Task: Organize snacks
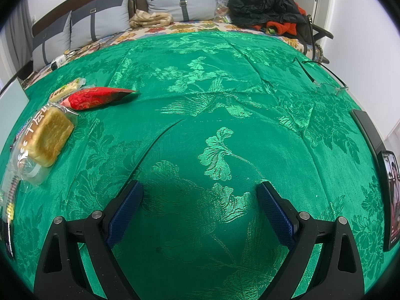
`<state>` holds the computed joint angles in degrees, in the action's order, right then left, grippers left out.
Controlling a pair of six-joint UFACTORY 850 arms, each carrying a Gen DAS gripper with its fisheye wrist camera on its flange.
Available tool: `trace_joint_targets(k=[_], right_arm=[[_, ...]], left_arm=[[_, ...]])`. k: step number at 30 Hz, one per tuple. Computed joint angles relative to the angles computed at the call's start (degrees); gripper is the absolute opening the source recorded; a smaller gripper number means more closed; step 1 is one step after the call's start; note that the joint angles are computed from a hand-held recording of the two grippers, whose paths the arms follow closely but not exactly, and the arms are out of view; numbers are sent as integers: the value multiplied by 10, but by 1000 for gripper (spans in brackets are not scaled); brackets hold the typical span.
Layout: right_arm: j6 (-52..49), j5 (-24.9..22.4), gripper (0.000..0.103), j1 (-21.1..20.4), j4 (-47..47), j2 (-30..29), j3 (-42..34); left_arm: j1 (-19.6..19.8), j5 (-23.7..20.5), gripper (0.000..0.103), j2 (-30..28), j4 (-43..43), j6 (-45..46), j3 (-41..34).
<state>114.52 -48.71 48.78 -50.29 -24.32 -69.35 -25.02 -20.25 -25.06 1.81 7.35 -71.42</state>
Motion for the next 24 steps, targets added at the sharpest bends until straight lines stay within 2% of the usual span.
trace_joint_targets(k=[1,4,9,10,11,13,15,17,18,19,21,22,23,24], right_arm=[[0,0,96,0,0,0,1],[0,0,96,0,0,0,1],[-4,3,95,-2,5,0,0],[-36,17,94,-10,31,5,-2],[-50,25,92,-14,51,9,-2],[-31,59,92,-7,67,29,4],[-28,112,92,11,68,38,-3],[-85,184,92,28,90,21,-44],[-120,203,91,32,108,8,-67],[-176,217,91,36,142,-16,-104],[-271,220,91,35,212,-64,-176],[-307,208,91,34,237,-88,-211],[-339,186,90,33,256,-115,-252],[-380,163,81,29,285,-145,-294]], left_arm=[[0,-2,56,1,-1,2,1],[13,-6,52,2,-98,71,2],[26,7,50,12,-195,131,16],[30,11,44,17,-219,149,21],[36,11,30,21,-261,182,27],[47,7,5,22,-301,206,29],[52,3,4,15,-306,208,27],[51,15,5,17,-299,214,35],[52,17,5,18,-301,217,37],[55,13,9,21,-322,235,40],[62,-3,30,24,-346,249,40],[64,-4,59,27,-330,228,41],[65,0,80,33,-316,212,45],[66,5,82,41,-322,220,52]])
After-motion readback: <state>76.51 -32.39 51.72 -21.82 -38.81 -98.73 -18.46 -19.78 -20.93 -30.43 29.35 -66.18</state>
